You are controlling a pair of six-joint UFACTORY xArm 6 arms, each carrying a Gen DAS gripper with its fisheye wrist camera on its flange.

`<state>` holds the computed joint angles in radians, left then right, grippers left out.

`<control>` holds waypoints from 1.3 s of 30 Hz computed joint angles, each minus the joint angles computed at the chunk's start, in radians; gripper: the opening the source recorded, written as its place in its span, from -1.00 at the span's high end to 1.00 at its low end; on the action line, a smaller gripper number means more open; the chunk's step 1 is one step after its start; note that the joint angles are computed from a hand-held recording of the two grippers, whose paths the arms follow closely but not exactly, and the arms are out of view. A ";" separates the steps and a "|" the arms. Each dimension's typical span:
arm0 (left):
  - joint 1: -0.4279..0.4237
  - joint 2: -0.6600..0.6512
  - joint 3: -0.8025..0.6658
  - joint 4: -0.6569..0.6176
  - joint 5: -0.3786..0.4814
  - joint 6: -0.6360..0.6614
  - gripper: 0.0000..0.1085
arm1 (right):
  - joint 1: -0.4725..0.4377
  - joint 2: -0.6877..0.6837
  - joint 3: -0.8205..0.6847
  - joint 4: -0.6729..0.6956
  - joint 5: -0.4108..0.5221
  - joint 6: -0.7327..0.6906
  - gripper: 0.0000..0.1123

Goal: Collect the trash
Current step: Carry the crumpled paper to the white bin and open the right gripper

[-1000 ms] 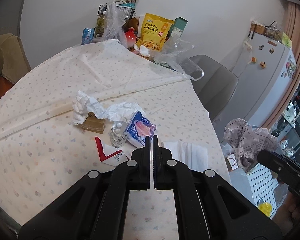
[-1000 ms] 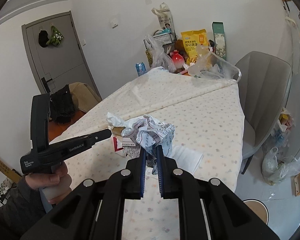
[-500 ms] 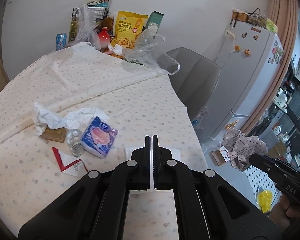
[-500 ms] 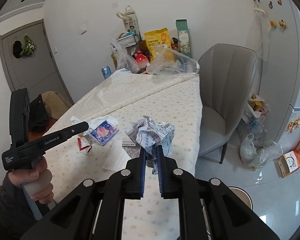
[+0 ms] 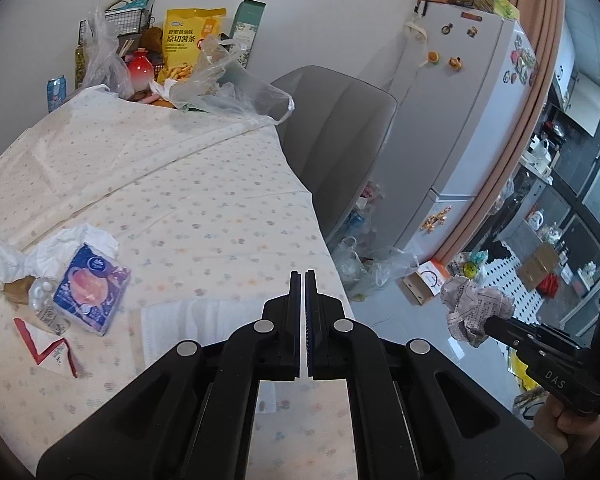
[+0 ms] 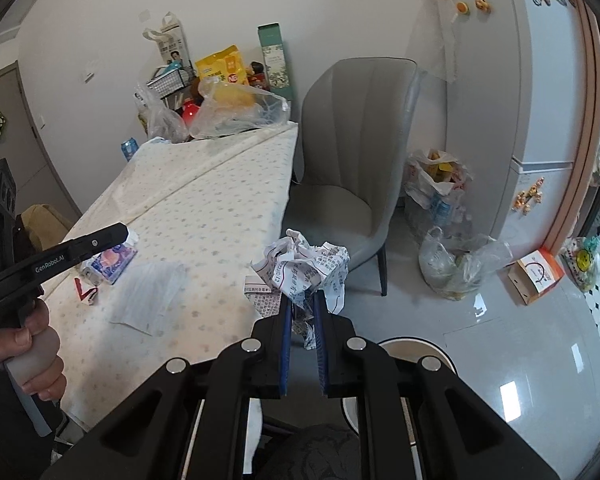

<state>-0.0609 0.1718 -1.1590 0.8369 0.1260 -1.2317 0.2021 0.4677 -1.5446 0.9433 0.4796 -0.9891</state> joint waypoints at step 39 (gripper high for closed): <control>-0.274 0.620 -0.795 -0.709 0.338 0.775 0.94 | -0.239 0.247 -0.144 0.009 -0.030 0.133 0.01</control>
<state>-0.3354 0.7923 -1.9543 0.1276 0.4636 -0.4569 -0.0371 0.7149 -1.6883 0.9519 0.4495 -0.8563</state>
